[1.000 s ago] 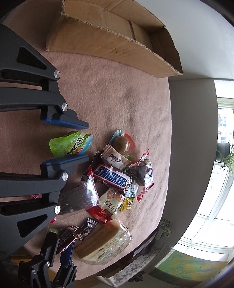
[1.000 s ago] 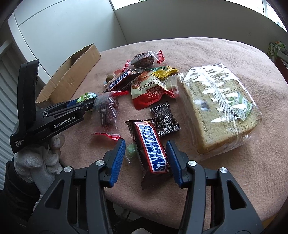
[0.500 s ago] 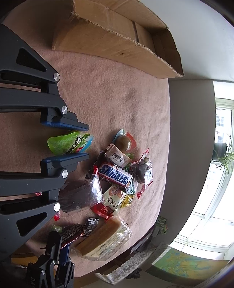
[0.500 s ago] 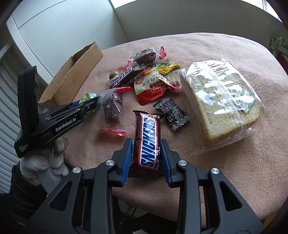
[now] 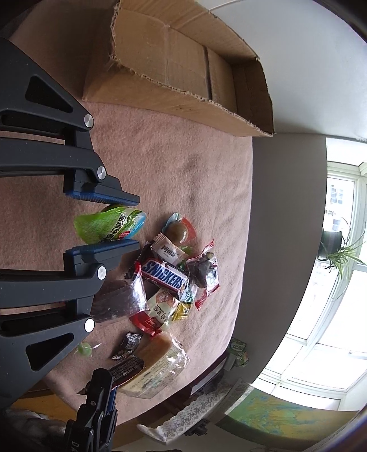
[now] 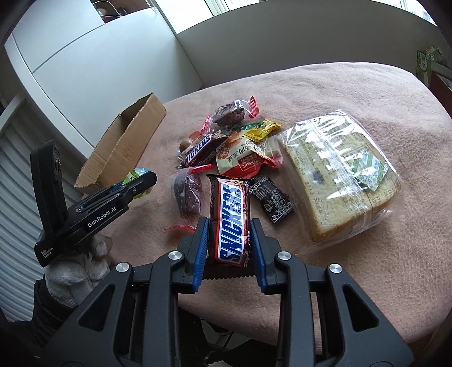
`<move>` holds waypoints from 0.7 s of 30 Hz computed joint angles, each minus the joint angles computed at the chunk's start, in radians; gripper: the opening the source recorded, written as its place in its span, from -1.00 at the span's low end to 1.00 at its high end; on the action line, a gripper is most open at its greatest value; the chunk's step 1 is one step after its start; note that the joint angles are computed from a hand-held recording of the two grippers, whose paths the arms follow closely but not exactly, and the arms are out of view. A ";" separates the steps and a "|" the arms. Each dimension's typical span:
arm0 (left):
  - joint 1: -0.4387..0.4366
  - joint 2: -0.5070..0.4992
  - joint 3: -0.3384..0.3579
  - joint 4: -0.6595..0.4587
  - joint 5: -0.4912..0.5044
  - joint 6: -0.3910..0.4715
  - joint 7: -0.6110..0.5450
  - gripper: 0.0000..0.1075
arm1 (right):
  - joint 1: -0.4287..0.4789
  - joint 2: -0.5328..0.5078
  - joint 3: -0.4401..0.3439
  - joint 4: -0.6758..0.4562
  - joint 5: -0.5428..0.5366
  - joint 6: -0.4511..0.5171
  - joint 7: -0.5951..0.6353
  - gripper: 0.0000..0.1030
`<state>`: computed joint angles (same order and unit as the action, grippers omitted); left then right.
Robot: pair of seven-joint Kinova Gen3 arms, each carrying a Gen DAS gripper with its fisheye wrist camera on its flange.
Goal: Organize snacks
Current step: 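Carry both held snacks over the cardboard box and open both grippers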
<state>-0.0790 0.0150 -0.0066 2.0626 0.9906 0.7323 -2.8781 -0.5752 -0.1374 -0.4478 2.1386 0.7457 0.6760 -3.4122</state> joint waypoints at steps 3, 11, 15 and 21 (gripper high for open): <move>-0.009 -0.013 -0.011 -0.004 0.017 0.015 -0.017 -0.58 | -0.009 0.017 -0.008 -0.039 0.018 0.048 0.019 -0.42; -0.046 -0.047 -0.056 -0.020 0.072 0.066 -0.057 -0.58 | -0.068 0.085 0.040 -0.156 0.079 0.104 0.122 -0.42; -0.070 -0.057 -0.080 -0.029 0.103 0.076 -0.076 -0.58 | -0.094 0.126 0.077 -0.222 0.105 0.102 0.187 -0.42; -0.108 -0.041 -0.099 -0.046 0.135 0.049 -0.091 -0.58 | -0.132 0.210 0.140 -0.339 0.122 0.080 0.316 -0.42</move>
<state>-0.1874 -0.0258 -0.1060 2.0167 1.1260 0.7810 -2.9695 -0.7075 0.0725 -0.3075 1.7999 0.8673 0.7556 -3.0966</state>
